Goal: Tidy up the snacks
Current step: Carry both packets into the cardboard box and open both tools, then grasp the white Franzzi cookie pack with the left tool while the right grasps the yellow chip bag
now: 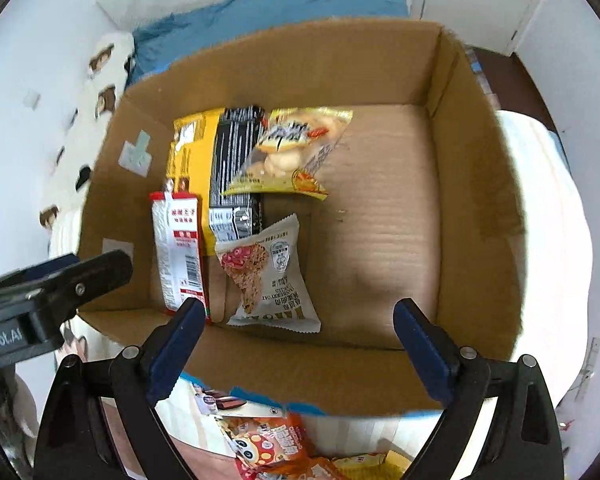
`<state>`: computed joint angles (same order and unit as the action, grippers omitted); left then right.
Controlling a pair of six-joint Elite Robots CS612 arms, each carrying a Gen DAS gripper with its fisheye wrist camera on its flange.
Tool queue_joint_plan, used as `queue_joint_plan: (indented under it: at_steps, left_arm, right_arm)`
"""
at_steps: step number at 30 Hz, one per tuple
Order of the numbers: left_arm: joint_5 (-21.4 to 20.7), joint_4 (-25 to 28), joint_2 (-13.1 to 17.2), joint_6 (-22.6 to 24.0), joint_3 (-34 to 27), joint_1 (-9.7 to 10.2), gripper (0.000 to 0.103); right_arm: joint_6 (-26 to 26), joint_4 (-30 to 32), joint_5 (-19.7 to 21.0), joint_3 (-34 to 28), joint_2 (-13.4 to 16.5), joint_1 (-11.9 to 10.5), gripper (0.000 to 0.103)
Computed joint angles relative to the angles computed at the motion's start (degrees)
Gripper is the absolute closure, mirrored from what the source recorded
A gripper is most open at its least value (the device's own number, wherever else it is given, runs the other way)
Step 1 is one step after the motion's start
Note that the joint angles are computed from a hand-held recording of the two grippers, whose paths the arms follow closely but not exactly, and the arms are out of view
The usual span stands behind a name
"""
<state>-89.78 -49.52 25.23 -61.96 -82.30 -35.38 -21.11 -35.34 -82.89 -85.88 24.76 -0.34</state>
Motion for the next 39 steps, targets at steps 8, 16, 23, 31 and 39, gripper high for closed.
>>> queue_joint_plan:
  at_steps: [8,16,23,31,39]
  left_arm:
    - [12.63,3.44,-1.17,-1.74,-4.55,-4.27,0.01]
    - [19.67,4.46,-1.24,-4.01,-9.15,-7.74,0.01]
    - [19.99,10.13,1.09,-4.12,-11.2,-10.49,0.01]
    - [12.58,12.37,3.41,13.23,-3.98,-10.95,0.01]
    - [12.33,10.39,1.9,28.55,5.45,-10.74,0.01]
  right_arm:
    - [0.96,-3.09,5.32,-7.22,0.68,-1.96,0.006]
    - [2.69,1.51,12.01,-12.74,0.29,-4.3,0.006]
    - [3.88,8.59,11.45,-19.82,3.82,-7.34,0.007]
    - [15.11,20.14,13.55,-24.7,10.38,-14.55,0.017]
    - [16.88,21.47,14.15,-26.81,12.0,-15.95,0.017]
